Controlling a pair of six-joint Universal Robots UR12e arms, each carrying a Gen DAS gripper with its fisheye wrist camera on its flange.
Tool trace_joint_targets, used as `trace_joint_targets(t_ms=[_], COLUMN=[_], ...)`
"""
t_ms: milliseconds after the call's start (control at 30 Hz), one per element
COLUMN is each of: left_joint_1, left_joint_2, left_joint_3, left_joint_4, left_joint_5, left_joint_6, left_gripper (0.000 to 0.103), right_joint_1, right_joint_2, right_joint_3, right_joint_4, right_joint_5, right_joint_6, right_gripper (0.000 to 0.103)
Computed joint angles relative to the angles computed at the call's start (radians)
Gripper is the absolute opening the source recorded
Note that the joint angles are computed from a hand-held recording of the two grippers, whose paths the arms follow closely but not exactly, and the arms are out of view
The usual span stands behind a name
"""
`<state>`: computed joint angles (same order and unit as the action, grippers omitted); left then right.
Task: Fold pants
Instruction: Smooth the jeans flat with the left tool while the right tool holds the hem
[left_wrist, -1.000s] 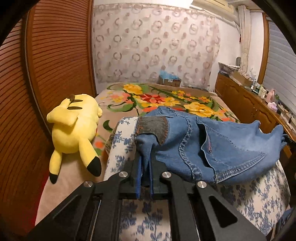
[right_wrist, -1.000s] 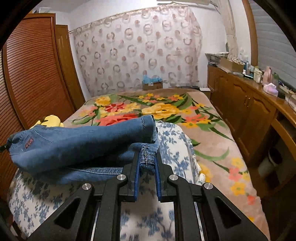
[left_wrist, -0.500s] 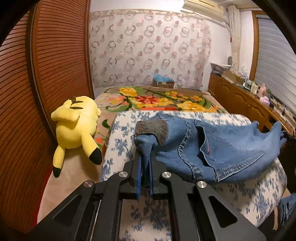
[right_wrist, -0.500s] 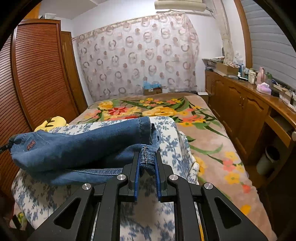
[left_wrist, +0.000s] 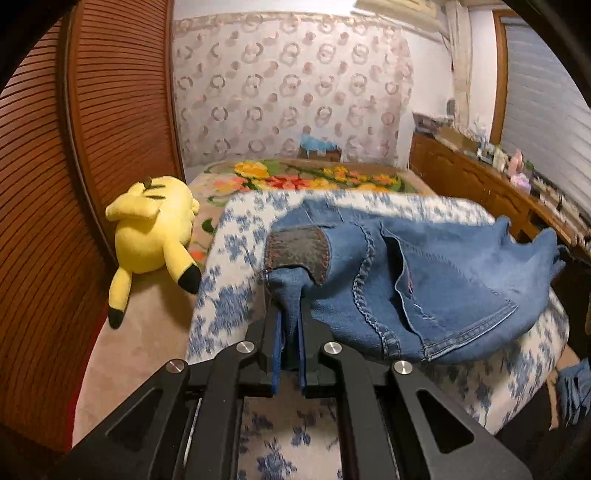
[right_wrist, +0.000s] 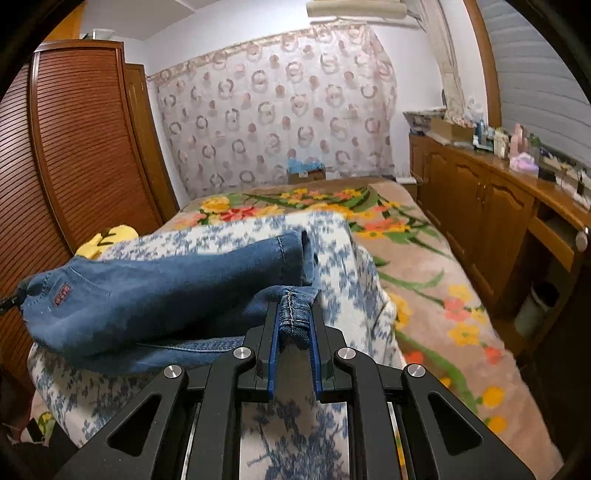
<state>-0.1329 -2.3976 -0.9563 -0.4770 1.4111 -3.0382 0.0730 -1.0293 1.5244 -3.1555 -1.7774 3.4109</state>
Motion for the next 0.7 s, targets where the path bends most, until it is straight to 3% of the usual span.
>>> trace_joint_targets(t_ms=[100, 200, 333, 400, 467, 567, 600, 700], left_joint_1=[-0.005, -0.012, -0.011, -0.011, -0.012, -0.016, -0.018, -0.026], left_joint_2=[0.000, -0.006, -0.001, 0.003, 0.004, -0.001, -0.004, -0.019], left_joint_3=[-0.011, -0.008, -0.018, -0.026, -0.028, -0.020, -0.014, 0.010], left_joint_4=[-0.038, -0.065, -0.062, -0.043, -0.021, -0.004, -0.006, -0.007], left_joint_5=[0.010, 0.041, 0.043, 0.038, 0.030, 0.009, 0.002, -0.021], left_joint_6=[0.012, 0.030, 0.011, 0.009, 0.009, 0.017, 0.023, 0.031], left_gripper=[0.009, 0.020, 0.053, 0.059, 0.076, 0.077, 0.078, 0.078], right_joint_1=[-0.001, -0.002, -0.009, -0.006, 0.001, 0.010, 0.012, 0.016], right_joint_2=[0.002, 0.006, -0.005, -0.010, -0.016, -0.022, -0.021, -0.012], right_joint_3=[0.010, 0.008, 0.015, 0.016, 0.023, 0.034, 0.034, 0.029], right_joint_4=[0.030, 0.059, 0.068, 0.069, 0.060, 0.025, 0.017, -0.003], right_joint_5=[0.011, 0.007, 0.025, 0.009, -0.011, -0.040, -0.050, -0.061], right_joint_6=[0.018, 0.031, 0.061, 0.057, 0.053, 0.051, 0.052, 0.039], right_gripper=[0.014, 0.015, 0.019, 0.021, 0.024, 0.034, 0.043, 0.046])
